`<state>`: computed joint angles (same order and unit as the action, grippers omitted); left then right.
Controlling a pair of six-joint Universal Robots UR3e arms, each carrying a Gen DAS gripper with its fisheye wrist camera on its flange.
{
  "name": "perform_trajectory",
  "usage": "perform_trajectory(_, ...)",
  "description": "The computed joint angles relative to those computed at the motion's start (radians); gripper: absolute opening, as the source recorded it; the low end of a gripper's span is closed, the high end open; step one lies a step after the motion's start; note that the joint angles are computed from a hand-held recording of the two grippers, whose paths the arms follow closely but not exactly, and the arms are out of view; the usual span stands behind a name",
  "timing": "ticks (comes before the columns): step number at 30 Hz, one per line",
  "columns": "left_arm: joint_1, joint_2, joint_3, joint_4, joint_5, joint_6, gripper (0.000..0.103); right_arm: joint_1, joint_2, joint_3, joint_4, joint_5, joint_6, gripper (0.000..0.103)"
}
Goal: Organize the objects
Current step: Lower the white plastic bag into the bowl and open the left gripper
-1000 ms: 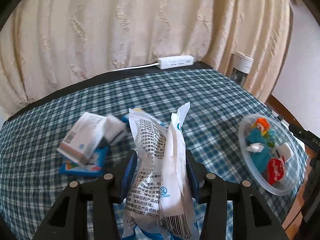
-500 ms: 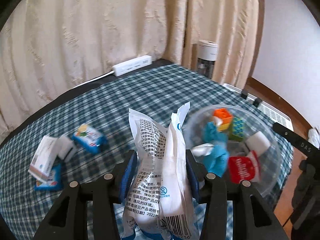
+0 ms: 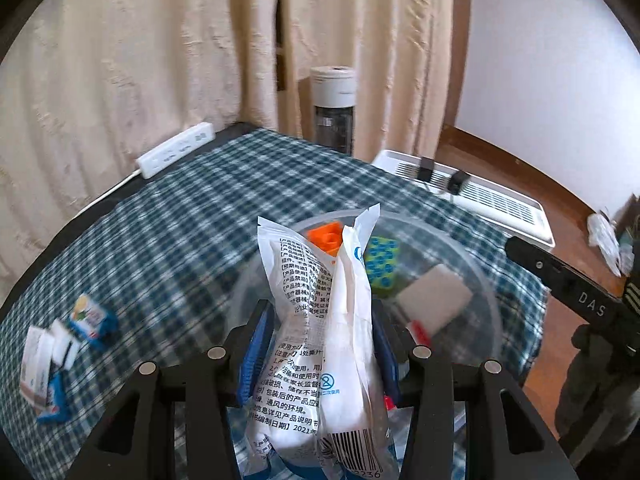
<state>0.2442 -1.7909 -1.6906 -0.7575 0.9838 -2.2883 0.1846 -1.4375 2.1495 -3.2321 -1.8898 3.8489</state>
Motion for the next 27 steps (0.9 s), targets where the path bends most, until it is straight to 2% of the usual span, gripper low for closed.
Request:
perform_trajectory(12, -0.135, -0.115, 0.107, -0.012, 0.059, -0.036, 0.050, -0.088, -0.037, 0.124, -0.099, 0.074, 0.003, 0.056)
perform_trajectory(18, -0.165, -0.164, 0.140, 0.012, 0.059, -0.053, 0.051, -0.108, -0.033, 0.143, -0.123, 0.100, -0.003, 0.056)
perform_trajectory(19, -0.166, -0.171, 0.147, 0.007, 0.058, -0.049, 0.053, -0.109, -0.030, 0.144, -0.127, 0.103, -0.005, 0.056)
perform_trajectory(21, -0.160, -0.168, 0.143, 0.009, 0.051, -0.048, 0.083, -0.103, -0.024, 0.139, -0.125, 0.094, -0.008, 0.056)
perform_trajectory(22, -0.151, -0.160, 0.128, 0.028, 0.035, -0.053, 0.088, -0.097, -0.021, 0.135, -0.125, 0.087, -0.009, 0.056)
perform_trajectory(27, -0.107, -0.117, 0.078, 0.086, 0.001, -0.057, 0.094, -0.077, -0.014, 0.121, -0.124, 0.075, -0.010, 0.056)
